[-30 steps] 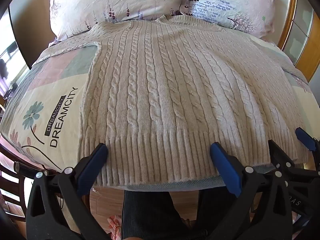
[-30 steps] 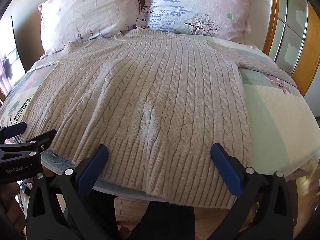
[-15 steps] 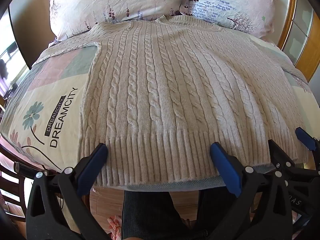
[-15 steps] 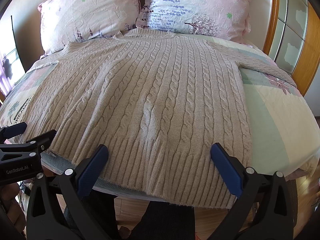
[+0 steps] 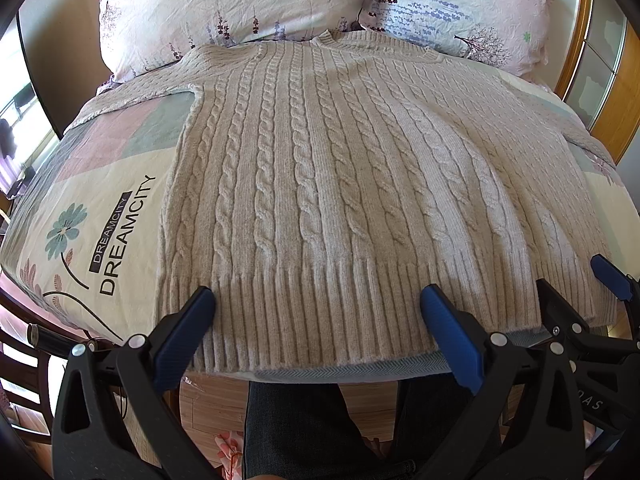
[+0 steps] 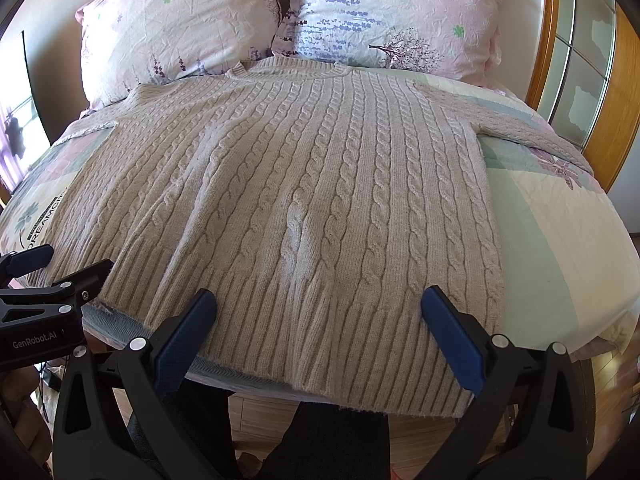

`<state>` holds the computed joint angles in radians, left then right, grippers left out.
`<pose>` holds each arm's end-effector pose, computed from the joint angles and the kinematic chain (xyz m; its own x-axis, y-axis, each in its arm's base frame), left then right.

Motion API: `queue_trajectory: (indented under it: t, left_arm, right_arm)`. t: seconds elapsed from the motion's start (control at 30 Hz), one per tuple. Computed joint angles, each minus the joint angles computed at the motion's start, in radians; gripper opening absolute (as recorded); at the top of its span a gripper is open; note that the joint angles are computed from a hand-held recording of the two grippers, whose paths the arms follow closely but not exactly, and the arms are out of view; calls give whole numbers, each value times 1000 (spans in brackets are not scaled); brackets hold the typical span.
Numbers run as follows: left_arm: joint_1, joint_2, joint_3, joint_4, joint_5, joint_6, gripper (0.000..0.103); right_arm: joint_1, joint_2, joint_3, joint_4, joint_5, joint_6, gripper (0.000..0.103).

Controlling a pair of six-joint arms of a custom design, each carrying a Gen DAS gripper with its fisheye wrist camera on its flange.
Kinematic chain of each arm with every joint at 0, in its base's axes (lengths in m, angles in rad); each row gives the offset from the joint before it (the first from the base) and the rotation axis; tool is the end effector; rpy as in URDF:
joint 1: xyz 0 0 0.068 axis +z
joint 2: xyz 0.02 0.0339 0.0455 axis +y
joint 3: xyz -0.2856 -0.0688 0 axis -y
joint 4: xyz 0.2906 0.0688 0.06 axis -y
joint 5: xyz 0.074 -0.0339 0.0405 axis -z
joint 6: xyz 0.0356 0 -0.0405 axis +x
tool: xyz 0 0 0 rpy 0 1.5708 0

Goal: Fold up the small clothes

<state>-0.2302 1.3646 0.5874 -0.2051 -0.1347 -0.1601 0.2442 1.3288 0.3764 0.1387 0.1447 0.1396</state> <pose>0.2654 -0.0573 0.1411 -0.8240 0.0308 -0.5658 0.0225 0.9995 0.0218 0.2379 0.0540 0.1094 -0.7183 -0.0371 -0.6947 -0.0436 0.9990 -0.0082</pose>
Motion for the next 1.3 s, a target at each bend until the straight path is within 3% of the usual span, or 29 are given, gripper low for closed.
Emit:
queue_trajectory:
  t: [1.3]
  left_arm:
    - [3,15,6,6,2,3,101]
  right_arm:
    - [-1,10,5,3,-1,-1,102]
